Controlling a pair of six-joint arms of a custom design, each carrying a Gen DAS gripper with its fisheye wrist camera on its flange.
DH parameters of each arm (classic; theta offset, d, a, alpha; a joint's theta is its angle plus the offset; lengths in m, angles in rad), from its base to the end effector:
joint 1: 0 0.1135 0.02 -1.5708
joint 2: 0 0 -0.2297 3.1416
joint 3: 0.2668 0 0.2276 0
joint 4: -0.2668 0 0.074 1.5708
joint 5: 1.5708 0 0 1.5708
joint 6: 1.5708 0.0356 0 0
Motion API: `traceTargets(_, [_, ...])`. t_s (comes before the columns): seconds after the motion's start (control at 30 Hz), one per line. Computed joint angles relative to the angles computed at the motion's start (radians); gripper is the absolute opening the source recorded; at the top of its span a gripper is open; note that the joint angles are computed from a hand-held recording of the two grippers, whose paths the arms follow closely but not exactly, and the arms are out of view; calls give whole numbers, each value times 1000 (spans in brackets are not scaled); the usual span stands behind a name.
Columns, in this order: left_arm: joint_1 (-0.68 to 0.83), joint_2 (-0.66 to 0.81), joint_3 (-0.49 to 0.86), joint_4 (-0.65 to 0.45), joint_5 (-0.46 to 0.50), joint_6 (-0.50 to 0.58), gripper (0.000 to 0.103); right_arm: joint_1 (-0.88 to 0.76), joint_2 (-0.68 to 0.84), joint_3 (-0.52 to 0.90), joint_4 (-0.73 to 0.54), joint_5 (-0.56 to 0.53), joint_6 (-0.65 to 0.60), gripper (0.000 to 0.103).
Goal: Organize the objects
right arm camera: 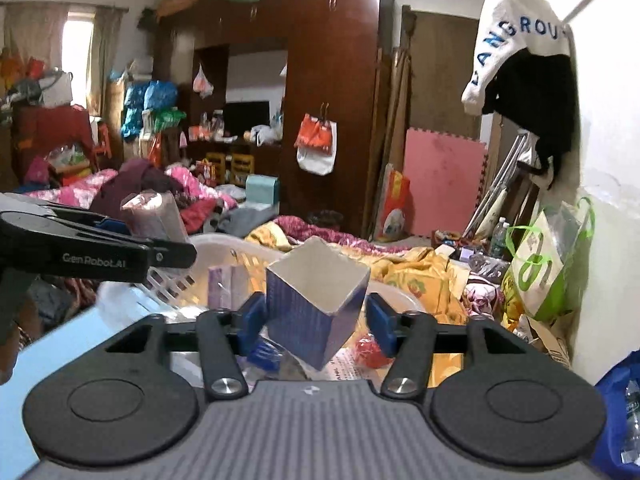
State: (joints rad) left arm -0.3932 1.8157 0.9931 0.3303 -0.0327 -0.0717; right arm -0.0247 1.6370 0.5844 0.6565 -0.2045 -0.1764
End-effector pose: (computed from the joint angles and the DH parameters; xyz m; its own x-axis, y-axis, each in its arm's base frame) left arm 0.3381 -0.1390 0.1645 -0.4610 0.1137 -0.8801 0.3241 0.9448 -0.0477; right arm 0.2966 -0.0001 0.1397 -0.3511 -0.1632 -0.9220 -0.2283 0.9699 -0.0848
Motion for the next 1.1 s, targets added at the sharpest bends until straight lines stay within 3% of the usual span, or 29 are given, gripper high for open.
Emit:
traceTargets(0.1, [31,10,-17,18,52,4,80,-10,4,-29,38,2,-16,94])
traceTargets(0.23, [79,-128,-207,138,145,24,82,-48,-156,-127,-11,-70,5,103])
traceTargets(0.27, [78,-167,-252,169,136,33,85,-63,-196,-144,-33,-98,13,103])
traceTargets(0.33, [80,-273,-367,225,94,69,103,-99,-291,-213,-43,-171,11,103])
traceTargets(0.37, [85,-310,-393,225,114,76,103,-108,-325,-260,-4,-181,5,103])
traceTargets(0.43, [119,-388,-440,190,188,77,103,-83,-381,-398,169,-96,0,103])
traceTargets(0.5, [126,-447,-472,164,179,71,103,-60,-374,-465,298,-27,28,103])
traceTargets(0.57, [107,-478,-482,144,140,93,103,-47,-416,-472,237,10,31,103])
traceTargets(0.67, [68,-459,-451,90,82,131,103,-73,-438,-364,-37,-23,-5,103])
traceTargets(0.73, [42,-429,-418,37,41,145,103,-97,-394,-303,-130,-61,4,103])
traceTargets(0.9, [2,-376,-354,-37,-14,142,103,-151,-347,-292,-129,-102,72,103])
traceTargets(1.1, [-14,-348,-353,-29,-8,104,103,-156,-402,-339,-142,-96,36,103])
